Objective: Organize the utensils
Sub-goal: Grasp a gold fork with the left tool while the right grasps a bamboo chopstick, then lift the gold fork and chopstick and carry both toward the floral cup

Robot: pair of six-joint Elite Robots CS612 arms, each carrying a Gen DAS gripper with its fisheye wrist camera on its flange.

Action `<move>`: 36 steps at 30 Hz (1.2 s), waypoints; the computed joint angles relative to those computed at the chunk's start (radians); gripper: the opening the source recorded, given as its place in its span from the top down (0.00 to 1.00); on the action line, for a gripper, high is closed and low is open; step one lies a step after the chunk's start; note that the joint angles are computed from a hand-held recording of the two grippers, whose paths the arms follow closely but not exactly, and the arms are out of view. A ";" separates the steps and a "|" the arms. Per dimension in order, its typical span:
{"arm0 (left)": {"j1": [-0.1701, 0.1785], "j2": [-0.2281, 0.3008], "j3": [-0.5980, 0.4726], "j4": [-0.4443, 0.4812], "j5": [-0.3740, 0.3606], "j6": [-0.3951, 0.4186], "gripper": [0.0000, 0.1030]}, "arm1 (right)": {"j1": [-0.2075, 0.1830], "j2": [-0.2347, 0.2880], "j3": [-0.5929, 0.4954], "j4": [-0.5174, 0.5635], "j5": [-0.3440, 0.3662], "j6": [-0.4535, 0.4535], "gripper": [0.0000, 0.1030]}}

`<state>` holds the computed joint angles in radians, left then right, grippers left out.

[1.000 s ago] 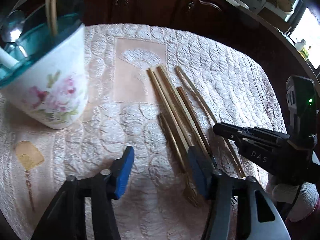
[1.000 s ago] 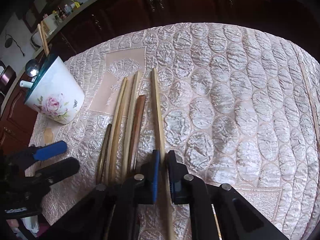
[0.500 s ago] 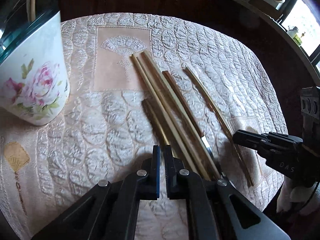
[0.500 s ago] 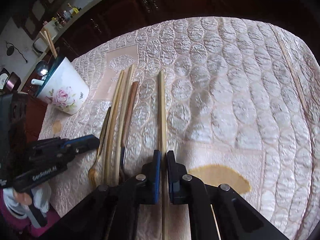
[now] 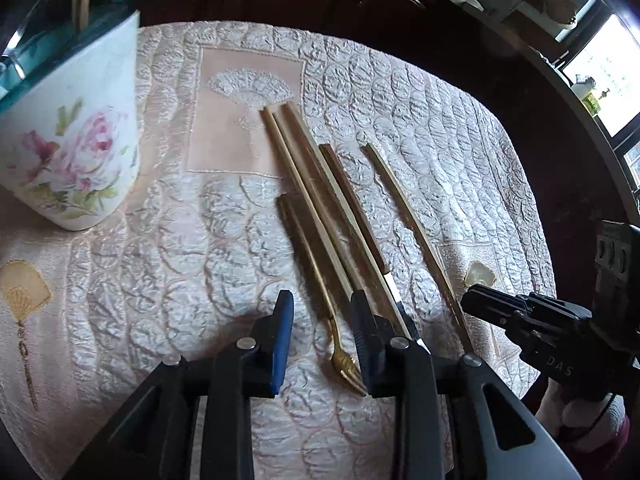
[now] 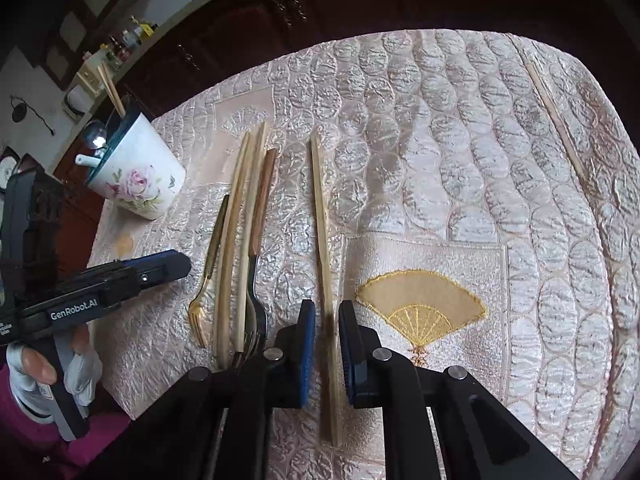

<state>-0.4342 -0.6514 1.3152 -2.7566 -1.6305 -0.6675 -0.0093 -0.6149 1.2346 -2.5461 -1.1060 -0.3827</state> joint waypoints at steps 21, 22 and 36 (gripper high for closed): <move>-0.011 -0.097 0.178 -0.004 0.009 0.060 0.93 | 0.005 -0.005 0.018 0.056 -0.003 -0.075 0.93; -0.012 -0.105 0.193 -0.005 0.002 0.065 0.93 | 0.003 -0.014 0.031 0.064 -0.004 -0.088 0.93; -0.001 -0.118 0.182 0.002 0.054 0.132 0.83 | 0.013 0.010 -0.047 0.057 0.017 -0.050 0.84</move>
<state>-0.4351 -0.7690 1.4970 -2.7547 -1.5761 -0.5356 0.0039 -0.6048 1.1872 -2.4887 -1.0891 -0.4323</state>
